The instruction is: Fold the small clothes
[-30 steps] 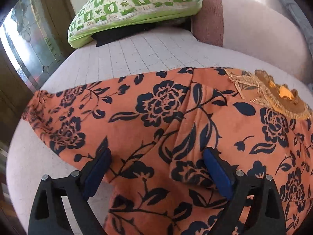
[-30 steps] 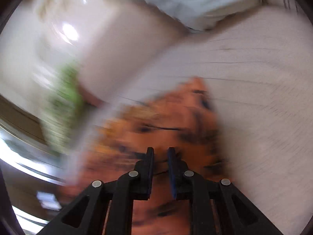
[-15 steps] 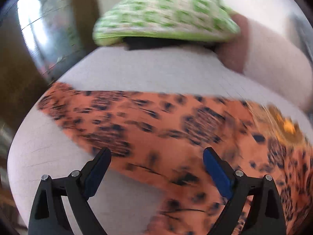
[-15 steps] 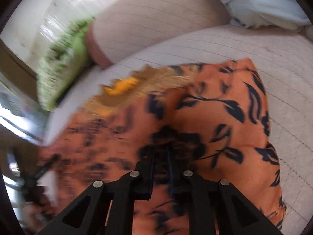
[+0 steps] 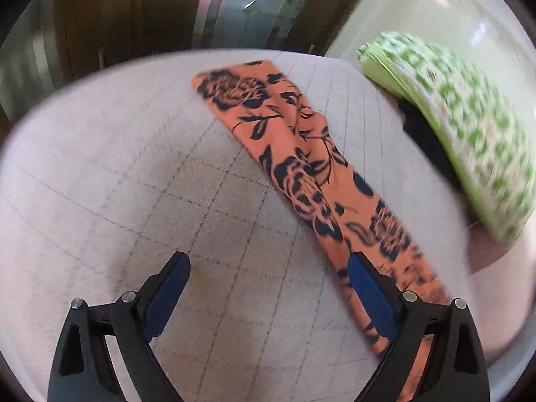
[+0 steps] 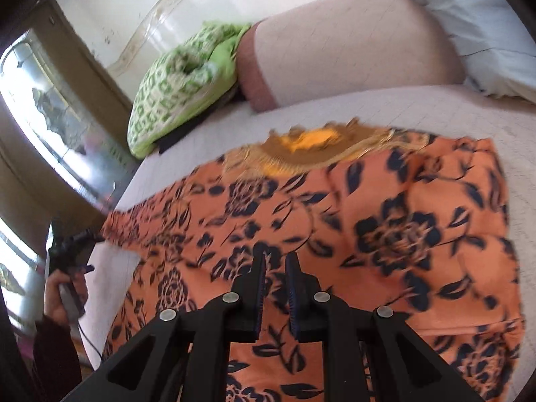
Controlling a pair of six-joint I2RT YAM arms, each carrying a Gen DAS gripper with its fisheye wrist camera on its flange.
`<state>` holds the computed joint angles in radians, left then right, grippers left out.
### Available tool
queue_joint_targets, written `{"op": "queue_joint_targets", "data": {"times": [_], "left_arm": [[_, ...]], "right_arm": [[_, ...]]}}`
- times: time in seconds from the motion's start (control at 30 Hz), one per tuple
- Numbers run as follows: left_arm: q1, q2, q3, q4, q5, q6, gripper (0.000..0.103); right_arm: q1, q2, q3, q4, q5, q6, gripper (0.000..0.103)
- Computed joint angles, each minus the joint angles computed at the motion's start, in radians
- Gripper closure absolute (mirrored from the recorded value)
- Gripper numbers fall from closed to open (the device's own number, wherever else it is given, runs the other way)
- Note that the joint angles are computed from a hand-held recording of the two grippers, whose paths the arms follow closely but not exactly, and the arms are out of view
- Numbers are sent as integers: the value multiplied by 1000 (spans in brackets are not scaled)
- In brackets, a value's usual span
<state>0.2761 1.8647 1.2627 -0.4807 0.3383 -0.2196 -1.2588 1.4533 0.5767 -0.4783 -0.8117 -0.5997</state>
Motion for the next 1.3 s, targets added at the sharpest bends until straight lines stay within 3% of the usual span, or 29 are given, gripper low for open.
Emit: {"op": "queue_joint_targets", "data": {"times": [0.07,0.17,0.33,0.37,0.4,0.43,0.47,0.5,0.6,0.7,0.93,1.1,1.3], "left_arm": [[38,27,14,21,81,-33,8],[46,84,88,-8,124,-73,8],[-17,258,354,-97,54,-47,8],[-26,275,375,-88,54,-42,14],[-33,292,393,-72,66,-43,40],[-36,312,418,-84,82,-41,56],[-35,348,466,-123,108,-41,83],[-32,378,504,-153,131,-52,89],[-28,355,471,-113,142,-77,93],[-70,186,315,5,94,-17,94],[-279,-187,169,-45,41,127,94],[-614,-408,123,-122,-78,151,94],[-1147,-441,88,-156,-346,132,94]], "right_arm": [[15,22,-3,33,11,18,89],[42,65,-1,110,37,69,89],[48,74,6,122,59,91,89],[49,72,5,126,62,93,89],[52,64,1,134,68,99,89],[56,53,-6,145,74,109,89],[52,50,-4,147,71,112,89],[46,51,1,143,63,113,89],[24,45,12,134,38,121,89],[1,31,30,112,12,126,89],[-122,38,144,1,-54,153,89],[-258,83,287,-112,-92,143,89],[-420,204,479,-238,-167,137,89]]}}
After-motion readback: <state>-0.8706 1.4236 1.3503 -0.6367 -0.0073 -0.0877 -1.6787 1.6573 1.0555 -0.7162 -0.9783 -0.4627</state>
